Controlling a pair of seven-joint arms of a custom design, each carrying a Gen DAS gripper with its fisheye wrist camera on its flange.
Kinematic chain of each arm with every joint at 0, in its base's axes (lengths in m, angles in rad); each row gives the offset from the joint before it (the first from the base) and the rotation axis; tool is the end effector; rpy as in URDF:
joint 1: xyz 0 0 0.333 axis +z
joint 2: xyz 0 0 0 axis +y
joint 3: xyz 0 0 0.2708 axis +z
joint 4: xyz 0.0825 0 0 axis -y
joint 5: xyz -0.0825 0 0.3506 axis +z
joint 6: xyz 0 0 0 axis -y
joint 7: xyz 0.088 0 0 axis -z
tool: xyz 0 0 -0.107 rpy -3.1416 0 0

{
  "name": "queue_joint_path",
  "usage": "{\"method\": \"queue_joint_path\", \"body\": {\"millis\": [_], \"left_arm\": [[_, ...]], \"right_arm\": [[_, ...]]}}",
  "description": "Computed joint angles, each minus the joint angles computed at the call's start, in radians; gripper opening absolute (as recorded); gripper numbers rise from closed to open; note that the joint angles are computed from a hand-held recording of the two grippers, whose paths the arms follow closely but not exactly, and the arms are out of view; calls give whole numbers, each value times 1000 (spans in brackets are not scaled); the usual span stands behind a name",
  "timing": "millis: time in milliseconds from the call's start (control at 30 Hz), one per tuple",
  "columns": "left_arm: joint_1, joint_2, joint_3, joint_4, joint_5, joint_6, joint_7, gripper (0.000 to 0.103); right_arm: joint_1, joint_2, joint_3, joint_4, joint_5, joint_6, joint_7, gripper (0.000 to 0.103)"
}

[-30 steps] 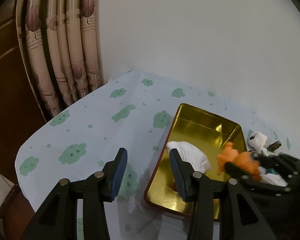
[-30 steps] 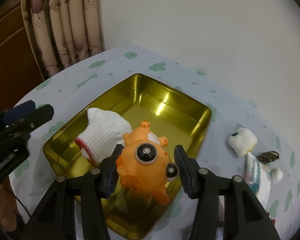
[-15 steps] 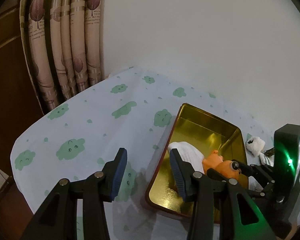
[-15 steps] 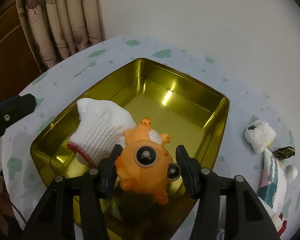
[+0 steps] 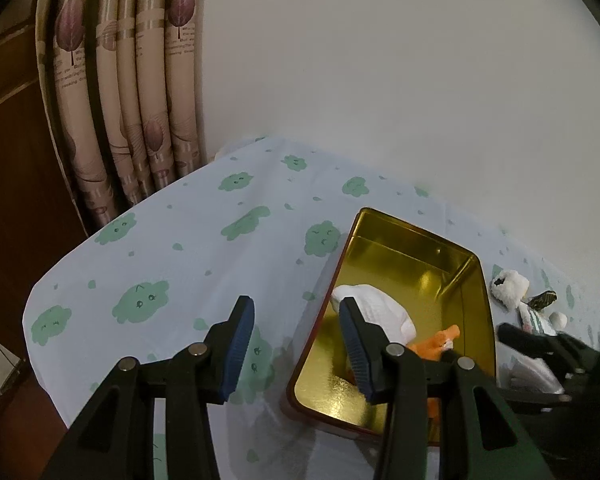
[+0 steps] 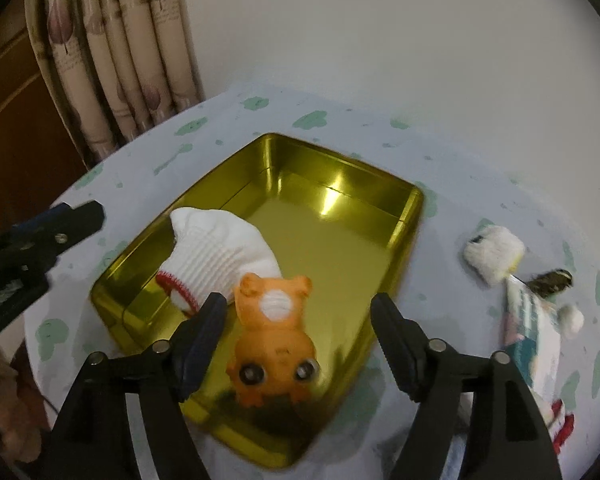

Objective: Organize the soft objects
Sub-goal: 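Lower the orange fish into the tin beside the glove and open the right gripper, then reach the right gripper to the red-and-white shorts and grasp them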

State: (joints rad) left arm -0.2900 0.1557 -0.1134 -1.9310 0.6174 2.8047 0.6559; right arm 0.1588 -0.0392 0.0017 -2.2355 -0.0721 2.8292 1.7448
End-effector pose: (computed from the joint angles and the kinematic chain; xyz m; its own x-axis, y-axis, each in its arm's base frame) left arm 0.5435 -0.2587 0.4572 -0.0371 -0.9931 0.1108 -0.7094 -0.0519 -0.7029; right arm 0.5310 0.0897 0.4341 0.0623 -0.9971 -0.0445 -0.8065 -0.0241 -0.5907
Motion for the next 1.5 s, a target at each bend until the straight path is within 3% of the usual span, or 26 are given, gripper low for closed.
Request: {"method": "queue_joint_path", "body": {"millis": [233, 467, 567, 700, 1167, 1233, 1300, 1500], "left_arm": [[-6, -6, 1, -1, 37, -4, -17, 45], [-9, -9, -7, -1, 71, -11, -26, 45], [-11, -7, -15, 1, 66, -15, -1, 45], [-17, -2, -25, 5, 56, -10, 52, 45], [-54, 10, -20, 20, 145, -22, 77, 45], [-60, 15, -19, 27, 157, -33, 73, 45], [-62, 21, -21, 32, 155, -41, 81, 45], [-66, 21, -43, 24, 97, -11, 167, 45]], "right_arm": [[-73, -228, -24, -202, -114, 3, 93, 75], [-272, -430, -30, -376, -290, -52, 268, 82], [-325, -441, -51, -388, -318, -99, 312, 86], [-334, -428, -96, -410, -291, -119, 318, 87], [-397, -346, -88, -485, -349, -6, 437, 86], [-385, -348, -105, -499, -338, 26, 419, 72], [-365, -357, -124, -516, -320, 68, 367, 41], [-419, -375, -85, -531, -359, 105, 350, 25]]}}
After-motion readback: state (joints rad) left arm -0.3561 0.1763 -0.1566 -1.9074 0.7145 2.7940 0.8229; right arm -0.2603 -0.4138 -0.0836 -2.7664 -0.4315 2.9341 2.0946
